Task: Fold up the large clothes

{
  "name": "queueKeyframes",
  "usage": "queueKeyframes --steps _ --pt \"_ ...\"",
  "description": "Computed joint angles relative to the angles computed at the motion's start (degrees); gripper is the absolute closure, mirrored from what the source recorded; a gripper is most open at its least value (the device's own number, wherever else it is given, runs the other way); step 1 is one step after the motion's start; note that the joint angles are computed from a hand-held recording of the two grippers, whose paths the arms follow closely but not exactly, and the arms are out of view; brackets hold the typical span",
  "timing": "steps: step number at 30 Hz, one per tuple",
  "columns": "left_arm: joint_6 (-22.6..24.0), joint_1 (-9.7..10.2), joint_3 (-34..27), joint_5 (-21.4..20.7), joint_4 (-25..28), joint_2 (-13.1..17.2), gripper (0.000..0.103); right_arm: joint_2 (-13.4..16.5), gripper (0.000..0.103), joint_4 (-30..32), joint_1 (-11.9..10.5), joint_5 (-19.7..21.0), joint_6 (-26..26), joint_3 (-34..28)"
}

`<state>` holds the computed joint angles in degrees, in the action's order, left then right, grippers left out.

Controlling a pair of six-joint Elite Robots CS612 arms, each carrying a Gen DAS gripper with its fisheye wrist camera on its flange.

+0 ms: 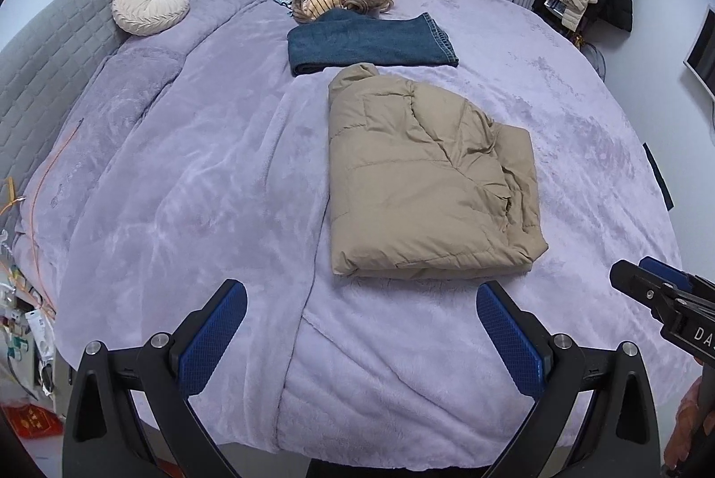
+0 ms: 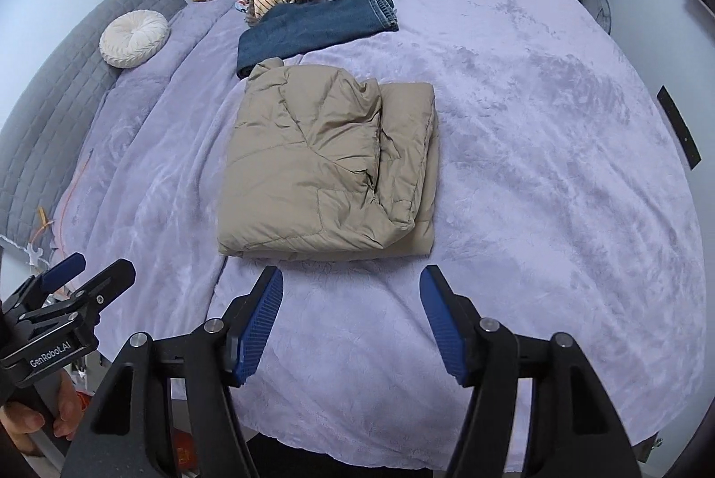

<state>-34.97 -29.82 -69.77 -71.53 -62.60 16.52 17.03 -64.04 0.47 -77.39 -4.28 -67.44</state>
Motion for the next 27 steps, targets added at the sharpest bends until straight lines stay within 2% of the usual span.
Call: queueKeyframes --steps 2,4,11,13,14,18,27 --pt "0.65 0.07 -0.28 0.44 -0.36 -0.11 0.000 -0.08 0.032 -0.50 0.13 0.11 0.01 -0.39" --pt "1.65 0.25 -0.28 0.69 -0.84 -0.33 0.000 0.04 0.022 -1.95 0.47 -1.01 0.69 -0.90" --pt "3.29 1.00 0.11 1.55 -2.36 -1.20 0.000 -0.61 0.015 -5.64 1.56 -3.32 3.36 -0.29" --pt "3.55 1.18 0.45 2.05 -2.41 -1.53 0.000 -0.73 0.002 -7.00 1.87 -4.17 3.74 -0.13" --pt "3.47 1.22 0.54 2.39 -2.34 -1.65 0.000 -0.75 0.000 -7.75 2.00 -4.59 3.89 -0.09" --pt "3.55 1.67 0.61 2.10 -2.95 -1.84 0.000 -0.84 0.000 -10.38 2.66 -6.77 3.96 0.16" --pt "4.38 1.92 0.77 1.83 -3.39 -2.03 0.000 -1.68 0.000 -9.87 3.08 -7.11 4.54 1.41"
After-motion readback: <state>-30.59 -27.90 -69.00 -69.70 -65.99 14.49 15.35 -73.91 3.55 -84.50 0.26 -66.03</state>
